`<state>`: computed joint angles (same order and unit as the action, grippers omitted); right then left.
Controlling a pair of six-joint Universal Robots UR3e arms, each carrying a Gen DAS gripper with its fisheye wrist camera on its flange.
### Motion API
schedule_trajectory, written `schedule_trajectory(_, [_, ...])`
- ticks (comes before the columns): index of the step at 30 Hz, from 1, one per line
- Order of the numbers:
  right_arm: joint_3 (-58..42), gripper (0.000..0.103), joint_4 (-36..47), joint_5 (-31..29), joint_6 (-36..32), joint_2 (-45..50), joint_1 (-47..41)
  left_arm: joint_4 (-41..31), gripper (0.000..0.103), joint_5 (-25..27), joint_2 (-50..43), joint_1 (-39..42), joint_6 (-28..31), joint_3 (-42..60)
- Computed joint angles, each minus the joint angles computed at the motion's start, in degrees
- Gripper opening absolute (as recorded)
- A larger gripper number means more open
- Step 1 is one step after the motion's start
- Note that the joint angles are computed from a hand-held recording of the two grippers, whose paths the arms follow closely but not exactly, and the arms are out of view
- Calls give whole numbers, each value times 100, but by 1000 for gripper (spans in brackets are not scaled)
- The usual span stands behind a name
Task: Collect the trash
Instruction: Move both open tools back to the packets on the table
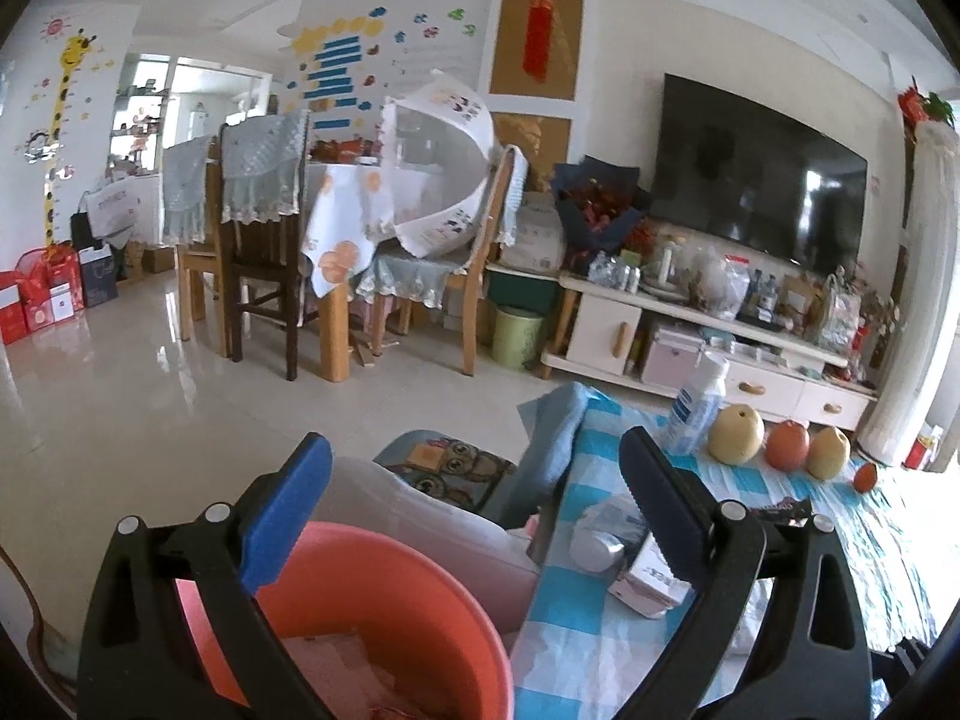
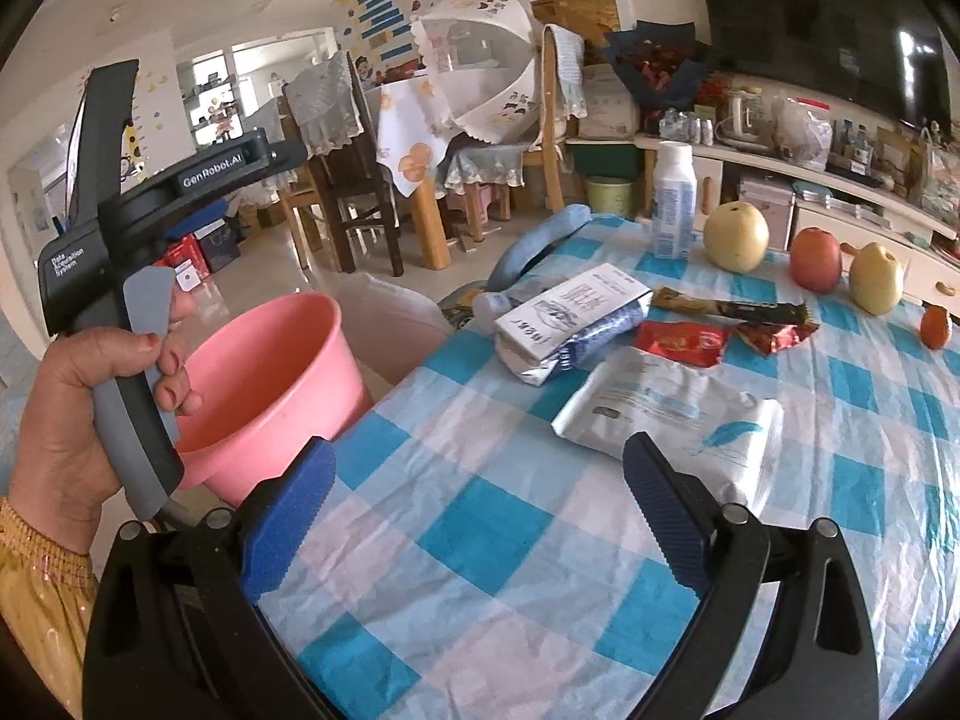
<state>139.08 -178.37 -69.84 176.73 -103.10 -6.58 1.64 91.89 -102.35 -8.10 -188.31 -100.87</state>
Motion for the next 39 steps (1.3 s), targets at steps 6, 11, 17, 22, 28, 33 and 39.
schedule_trajectory(6, [240,95,272,301,-196,-475,-472,-182,97,20,-254,-260,107,328])
schedule_trajectory(11, [503,95,742,761,-497,-1096,-1163,-439,97,134,-544,-521,228,671])
schedule_trajectory(17, [646,95,1321,1203,-944,-1627,-1870,-989,97,130,-1018,-755,61,1399])
schedule_trajectory(22, [833,95,1919,1666,-1587,-2092,-2853,-1607,97,-11,-1691,-942,-209,2372])
schedule_trajectory(28, [807,96,2338,2093,-2285,-1947,-3810,-2623,85,271,-2986,-1205,-610,4218])
schedule_trajectory(33, [627,96,1760,2103,-2453,-1102,-4046,-3655,76,513,-4020,-1178,-980,5945])
schedule_trajectory(39, [-428,95,1209,1968,-2134,586,-3850,-4949,76,442,-4982,-1028,-1455,7732])
